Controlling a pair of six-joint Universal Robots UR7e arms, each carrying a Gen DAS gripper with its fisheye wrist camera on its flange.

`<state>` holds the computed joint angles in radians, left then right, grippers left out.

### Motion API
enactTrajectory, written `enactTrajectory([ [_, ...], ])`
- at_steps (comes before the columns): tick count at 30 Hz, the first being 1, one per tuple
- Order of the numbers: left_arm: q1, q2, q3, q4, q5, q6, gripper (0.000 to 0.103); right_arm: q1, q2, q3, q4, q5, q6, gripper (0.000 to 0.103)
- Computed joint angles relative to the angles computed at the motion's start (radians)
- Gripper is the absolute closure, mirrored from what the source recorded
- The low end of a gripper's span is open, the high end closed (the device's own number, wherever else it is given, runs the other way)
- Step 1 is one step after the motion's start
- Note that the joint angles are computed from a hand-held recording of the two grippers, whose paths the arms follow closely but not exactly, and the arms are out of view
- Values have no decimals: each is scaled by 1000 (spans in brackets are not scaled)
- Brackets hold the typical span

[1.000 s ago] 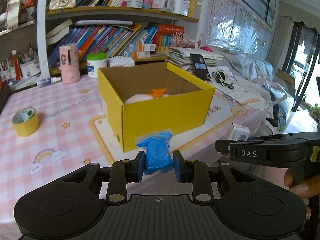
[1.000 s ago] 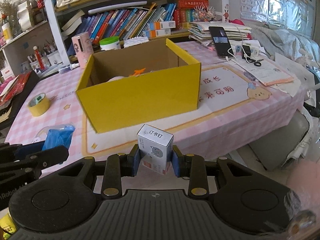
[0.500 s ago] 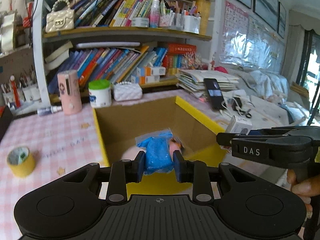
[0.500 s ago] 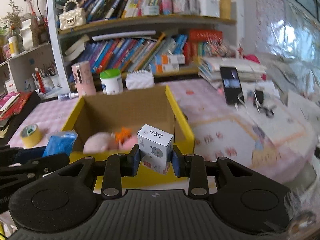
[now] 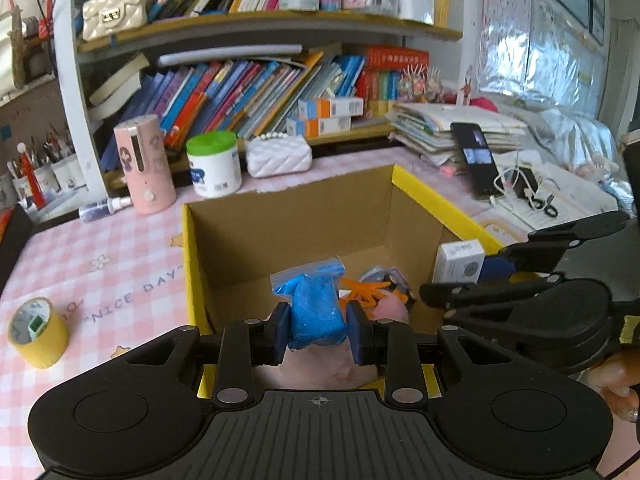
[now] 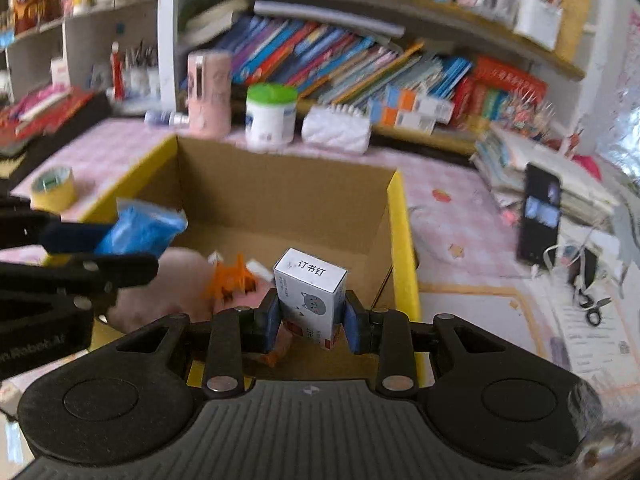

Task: Organize objects
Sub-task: 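Lower both grippers into the box and open them, releasing both items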

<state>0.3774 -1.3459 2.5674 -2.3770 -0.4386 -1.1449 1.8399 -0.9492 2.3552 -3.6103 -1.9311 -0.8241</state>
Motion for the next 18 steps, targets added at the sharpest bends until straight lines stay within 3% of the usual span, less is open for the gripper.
enactTrajectory([
  [5,44,44,-13,-89,-36,76,74,-25,-15,-31,131,16,33,73],
  [11,54,65,-16,-102,-37,76,74,-31,-35,-57,239,40,-5,73],
  [15,54,68,-18,-102,-39,84,71,-37,-35,-74,294,48,33,73],
  [18,45,50,-15,-81,-40,61,64,-40,-30,-68,273,54,48,73],
])
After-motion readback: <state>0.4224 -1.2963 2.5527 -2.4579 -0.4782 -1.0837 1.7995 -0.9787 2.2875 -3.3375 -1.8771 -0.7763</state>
